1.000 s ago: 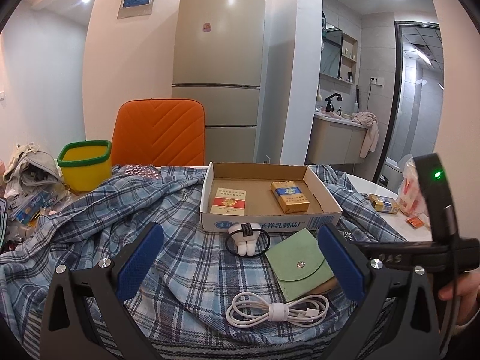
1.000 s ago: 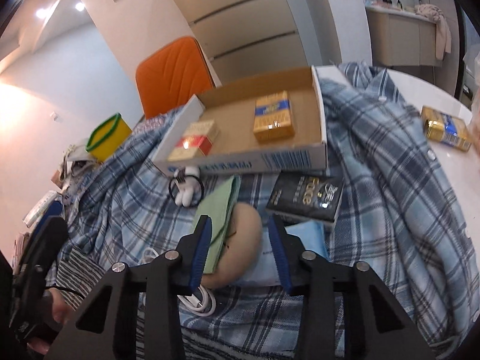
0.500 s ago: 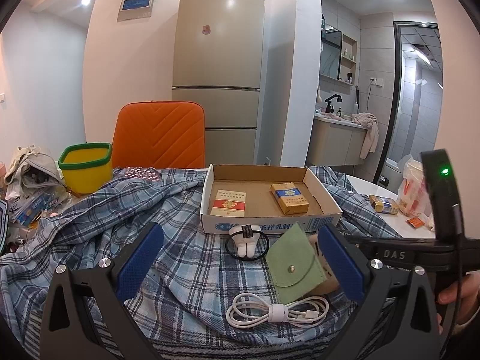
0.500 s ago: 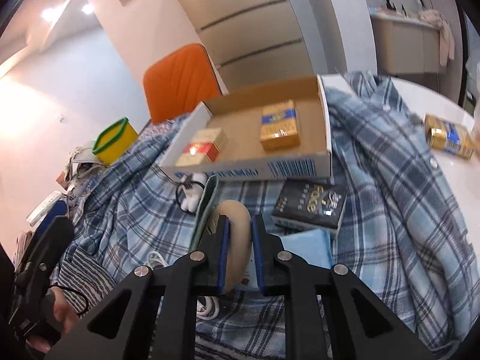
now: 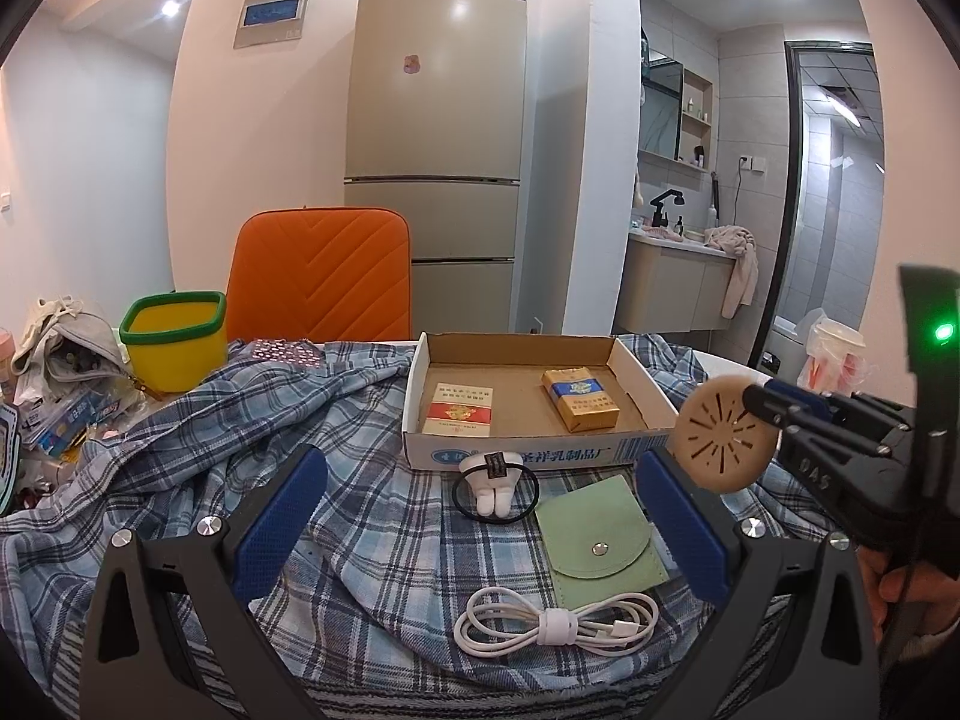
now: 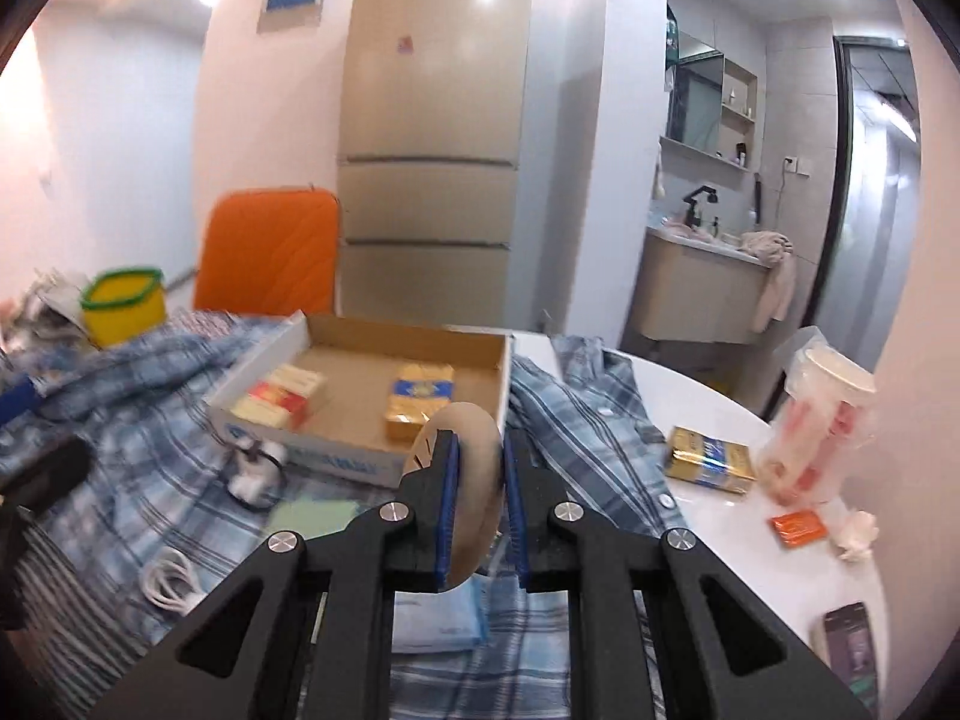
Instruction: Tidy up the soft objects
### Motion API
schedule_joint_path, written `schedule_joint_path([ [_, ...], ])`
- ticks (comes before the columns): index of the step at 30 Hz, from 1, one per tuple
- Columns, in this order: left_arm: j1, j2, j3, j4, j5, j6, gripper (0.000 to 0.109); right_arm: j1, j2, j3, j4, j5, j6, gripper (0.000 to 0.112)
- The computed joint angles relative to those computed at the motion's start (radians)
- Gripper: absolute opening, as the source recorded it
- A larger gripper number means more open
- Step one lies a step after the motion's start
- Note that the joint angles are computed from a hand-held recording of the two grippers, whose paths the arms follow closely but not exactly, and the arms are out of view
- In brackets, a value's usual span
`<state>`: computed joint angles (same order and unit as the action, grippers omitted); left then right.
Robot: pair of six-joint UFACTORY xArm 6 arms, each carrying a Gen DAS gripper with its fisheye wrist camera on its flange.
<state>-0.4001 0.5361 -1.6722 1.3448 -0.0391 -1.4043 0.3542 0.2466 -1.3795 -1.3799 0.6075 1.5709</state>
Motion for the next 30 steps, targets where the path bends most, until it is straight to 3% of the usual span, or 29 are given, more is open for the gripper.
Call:
schedule_joint_path([
  [4, 0.000, -0.001, 0.001, 0.000, 0.000, 0.000, 0.103, -0.014, 0.037, -0.032, 0.146, -0.013, -0.139, 0.017],
  [13, -0.001, 0.000, 0.000, 0.000, 0.002, 0.004, 0.103, -0.033, 0.038, -0.007, 0.166, -0.130, -0.167, 0.018],
  [16, -0.002, 0.000, 0.003, -0.017, 0.001, 0.021, 0.103, -0.051, 0.044, -0.005, 0.232, -0.213, -0.224, 0.019],
  [18, -0.003, -0.001, 0.007, -0.036, 0.002, 0.039, 0.103, -0.074, 0.052, 0.012, 0.384, -0.305, -0.335, 0.020],
  [24, -0.006, -0.005, 0.015, -0.055, 0.003, 0.060, 0.103, -0.066, 0.100, -0.021, 0.576, -0.255, -0.504, 0.020],
  [26, -0.006, -0.005, 0.014, -0.044, 0.003, 0.051, 0.103, -0.058, 0.108, -0.032, 0.575, -0.214, -0.497, 0.018],
  [30, -0.013, -0.004, 0.029, -0.145, 0.004, 0.156, 0.103, -0.064, 0.086, -0.012, 0.439, -0.240, -0.373, 0.015],
])
